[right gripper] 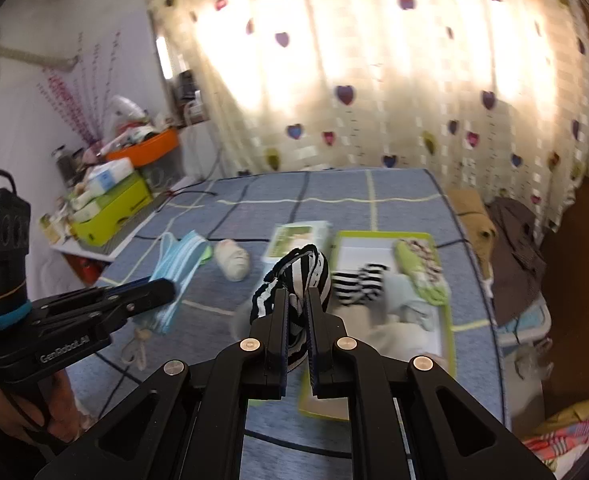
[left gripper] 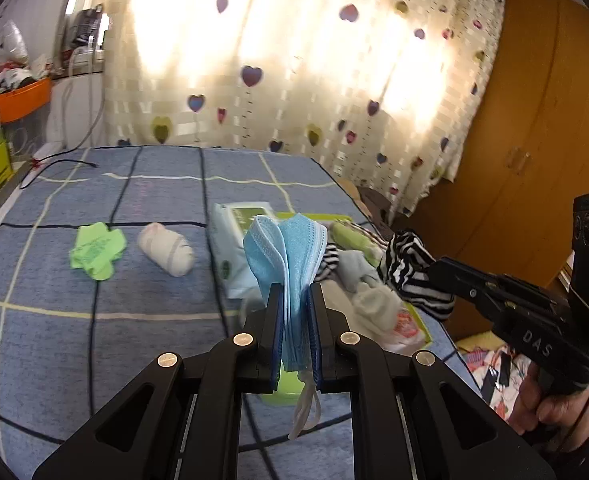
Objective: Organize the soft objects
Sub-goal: 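Carry blue mask and striped sock toward the tray with both grippers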
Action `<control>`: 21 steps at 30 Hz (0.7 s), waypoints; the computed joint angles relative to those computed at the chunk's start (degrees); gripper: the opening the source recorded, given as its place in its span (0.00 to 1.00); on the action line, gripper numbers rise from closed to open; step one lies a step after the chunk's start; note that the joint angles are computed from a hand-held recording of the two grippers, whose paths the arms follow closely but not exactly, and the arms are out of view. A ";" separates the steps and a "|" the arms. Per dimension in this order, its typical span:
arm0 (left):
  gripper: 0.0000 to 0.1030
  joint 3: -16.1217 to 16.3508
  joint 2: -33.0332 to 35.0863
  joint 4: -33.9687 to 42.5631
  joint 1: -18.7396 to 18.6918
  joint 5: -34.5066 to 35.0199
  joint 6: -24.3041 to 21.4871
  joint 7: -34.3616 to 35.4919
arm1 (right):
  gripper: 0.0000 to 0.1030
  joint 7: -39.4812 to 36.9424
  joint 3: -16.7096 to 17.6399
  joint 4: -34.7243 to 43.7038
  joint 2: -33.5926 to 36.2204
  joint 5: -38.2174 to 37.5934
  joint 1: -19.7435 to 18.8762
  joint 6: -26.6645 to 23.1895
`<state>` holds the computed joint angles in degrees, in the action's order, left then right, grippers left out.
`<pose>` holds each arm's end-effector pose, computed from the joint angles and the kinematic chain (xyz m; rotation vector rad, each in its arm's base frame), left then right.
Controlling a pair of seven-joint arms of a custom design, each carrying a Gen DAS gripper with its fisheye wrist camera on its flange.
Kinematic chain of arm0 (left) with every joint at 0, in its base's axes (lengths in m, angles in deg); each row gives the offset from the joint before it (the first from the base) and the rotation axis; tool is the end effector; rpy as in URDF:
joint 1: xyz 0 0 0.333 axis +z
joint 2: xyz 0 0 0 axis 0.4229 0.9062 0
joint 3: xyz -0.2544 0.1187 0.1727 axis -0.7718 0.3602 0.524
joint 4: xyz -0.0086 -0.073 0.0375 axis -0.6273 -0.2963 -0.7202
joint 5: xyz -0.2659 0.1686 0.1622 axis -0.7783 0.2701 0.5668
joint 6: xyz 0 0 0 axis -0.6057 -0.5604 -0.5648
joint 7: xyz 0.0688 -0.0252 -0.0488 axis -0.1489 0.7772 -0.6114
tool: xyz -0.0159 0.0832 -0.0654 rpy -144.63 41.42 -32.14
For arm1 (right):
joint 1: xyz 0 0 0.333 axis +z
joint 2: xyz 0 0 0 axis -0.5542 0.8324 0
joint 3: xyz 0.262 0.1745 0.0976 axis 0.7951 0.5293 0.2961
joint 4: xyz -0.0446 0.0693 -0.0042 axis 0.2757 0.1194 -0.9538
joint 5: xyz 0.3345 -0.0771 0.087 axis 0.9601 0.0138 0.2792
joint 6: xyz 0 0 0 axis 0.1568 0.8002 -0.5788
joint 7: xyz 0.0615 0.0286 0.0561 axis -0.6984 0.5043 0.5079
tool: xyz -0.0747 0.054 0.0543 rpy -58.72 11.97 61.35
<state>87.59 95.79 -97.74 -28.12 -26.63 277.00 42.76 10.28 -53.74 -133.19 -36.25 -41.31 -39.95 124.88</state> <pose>0.6025 -0.3233 0.3703 -1.8617 1.6372 -1.1095 0.6504 0.2270 0.3843 -1.9098 1.2068 -0.4022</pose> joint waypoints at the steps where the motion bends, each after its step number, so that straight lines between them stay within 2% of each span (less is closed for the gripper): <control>1: 0.12 -1.11 0.24 0.95 0.85 0.31 -0.50 0.26 | 0.08 0.36 -0.44 -0.46 -0.34 0.28 -0.22 0.29; 5: 0.12 -6.01 1.52 5.36 4.76 3.11 -2.84 0.36 | 0.08 1.82 -1.43 -2.16 -1.27 0.50 -1.46 1.47; 11: 0.12 -11.71 3.61 10.62 9.34 8.21 -5.79 -1.14 | 0.08 4.22 -3.05 -3.29 -1.38 -0.26 -2.26 1.34; 17: 0.12 -20.17 6.58 16.84 15.73 12.72 -10.32 -1.02 | 0.08 4.74 -4.65 -2.85 -0.26 -0.16 -2.12 -0.85; 21: 0.12 -24.47 9.04 21.28 18.82 15.22 -13.70 -1.13 | 0.08 4.47 -6.36 -1.72 0.78 1.18 -1.18 -2.42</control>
